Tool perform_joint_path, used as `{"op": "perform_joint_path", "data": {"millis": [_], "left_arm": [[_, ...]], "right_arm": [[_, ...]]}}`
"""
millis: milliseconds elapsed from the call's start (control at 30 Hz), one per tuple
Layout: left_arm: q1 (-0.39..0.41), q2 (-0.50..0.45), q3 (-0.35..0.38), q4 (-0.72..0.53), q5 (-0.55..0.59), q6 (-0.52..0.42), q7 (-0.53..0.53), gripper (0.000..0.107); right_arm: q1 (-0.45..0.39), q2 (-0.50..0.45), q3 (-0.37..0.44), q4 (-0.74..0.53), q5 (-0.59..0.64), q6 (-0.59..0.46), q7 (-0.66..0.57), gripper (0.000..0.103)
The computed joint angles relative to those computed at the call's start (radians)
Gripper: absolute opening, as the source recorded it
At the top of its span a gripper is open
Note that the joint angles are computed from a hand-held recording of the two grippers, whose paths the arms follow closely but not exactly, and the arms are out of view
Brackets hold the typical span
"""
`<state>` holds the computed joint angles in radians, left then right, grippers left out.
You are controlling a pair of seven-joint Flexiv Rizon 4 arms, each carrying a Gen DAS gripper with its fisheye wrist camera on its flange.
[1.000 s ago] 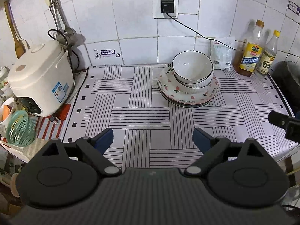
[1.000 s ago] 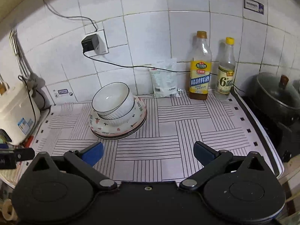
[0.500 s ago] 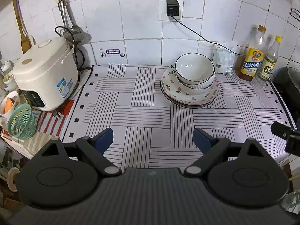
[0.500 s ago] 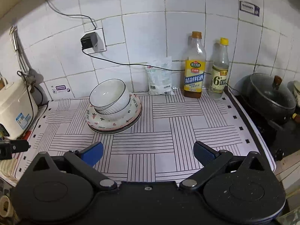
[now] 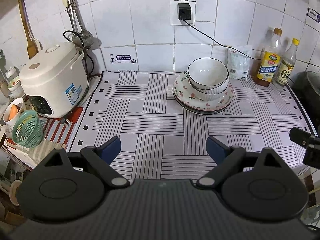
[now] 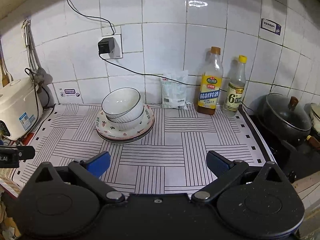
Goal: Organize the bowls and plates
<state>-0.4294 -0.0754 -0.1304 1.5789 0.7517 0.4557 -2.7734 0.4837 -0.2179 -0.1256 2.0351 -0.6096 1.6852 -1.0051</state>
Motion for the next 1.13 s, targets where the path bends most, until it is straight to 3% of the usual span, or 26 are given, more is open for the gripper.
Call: {"op": "perform_joint_path", "data": {"millis": [233,467,600,700,1133], "left_arm": [[-0.001,0.007,-0.002,0.014,0.009,0.017,-0.011,0.093],[0.004,0.008,-0.003,0.027,0.014,0.049,-0.016,0.093],[0.002,0.002,-0.005,0.024,0.020,0.051,-0.022,0.093],[0.003,0.001,0.000,0.027,0.008,0.066,-0.021,0.093],[0.004,0.004,-0.004,0.025,0.006,0.057,-0.025,0.093]], "right_arm": [[0.069,0.016,-0.085,0.031,-0.031,0.025,0.053,0.103],[0.059,0.012,-0.065,0.031,-0.010,0.019,0.043,0.103],[0.092,0.012,-0.102,0.038,-0.019,0.023,0.062,0.103],[0.034,0.002,-0.030,0.019,0.013,0.003,0.035,0.103],[-0.003,-0.004,0.010,0.012,0.007,-0.014,0.028,0.103]]}}
